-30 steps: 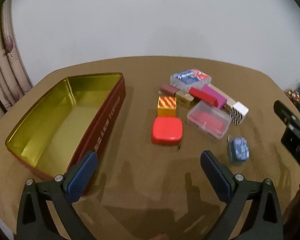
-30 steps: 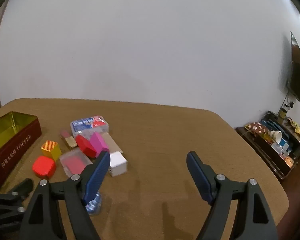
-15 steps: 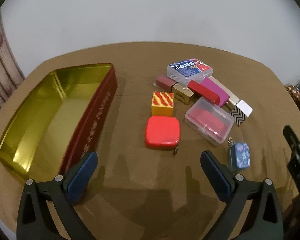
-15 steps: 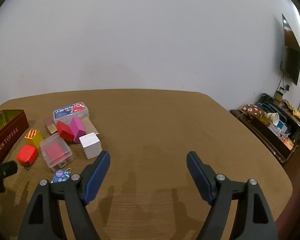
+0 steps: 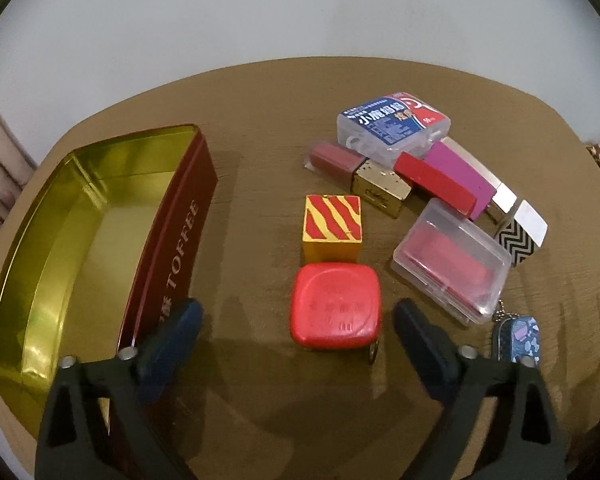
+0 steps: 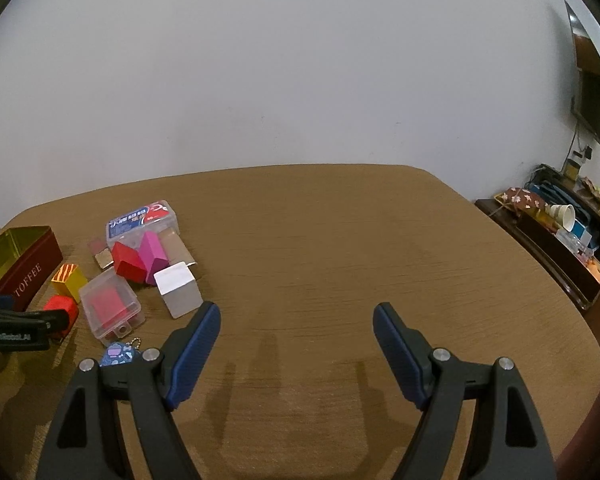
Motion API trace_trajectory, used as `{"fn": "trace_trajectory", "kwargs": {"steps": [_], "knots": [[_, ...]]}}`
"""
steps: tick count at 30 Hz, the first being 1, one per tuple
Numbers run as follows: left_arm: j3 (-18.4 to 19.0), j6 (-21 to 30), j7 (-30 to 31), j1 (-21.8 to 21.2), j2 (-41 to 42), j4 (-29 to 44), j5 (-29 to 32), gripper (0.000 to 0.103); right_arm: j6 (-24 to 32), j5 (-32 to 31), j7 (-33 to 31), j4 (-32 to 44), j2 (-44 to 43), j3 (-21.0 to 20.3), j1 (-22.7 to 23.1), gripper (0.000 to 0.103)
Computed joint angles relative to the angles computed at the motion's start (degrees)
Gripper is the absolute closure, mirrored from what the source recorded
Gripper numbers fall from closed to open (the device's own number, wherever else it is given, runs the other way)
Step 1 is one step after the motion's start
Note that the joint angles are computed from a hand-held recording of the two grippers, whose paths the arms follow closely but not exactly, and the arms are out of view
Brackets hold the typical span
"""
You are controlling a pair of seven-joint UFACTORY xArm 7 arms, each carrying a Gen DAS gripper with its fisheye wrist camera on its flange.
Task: Organize rigid objects
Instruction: 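Move the left tool toward the red square tape measure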
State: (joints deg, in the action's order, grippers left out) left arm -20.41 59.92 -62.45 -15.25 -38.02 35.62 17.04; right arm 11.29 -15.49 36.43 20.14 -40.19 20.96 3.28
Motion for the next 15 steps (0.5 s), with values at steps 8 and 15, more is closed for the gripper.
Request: {"fn": "trace_trajectory", "kwargs": {"steps": [8,15], "knots": [[1.3,-2.1,2.9,0.0,0.0,-2.3,0.2,0.018,-0.4,0.5,-1.1,-0.2,0.5,-1.4,1.0,0.022],[0.1,-0.3,3.0,-0.8,0.0,-1.2,-0.8,0.038,-0.5,0.9,-1.0,-0.1,1.1,-1.1,0.7,0.022]]}}
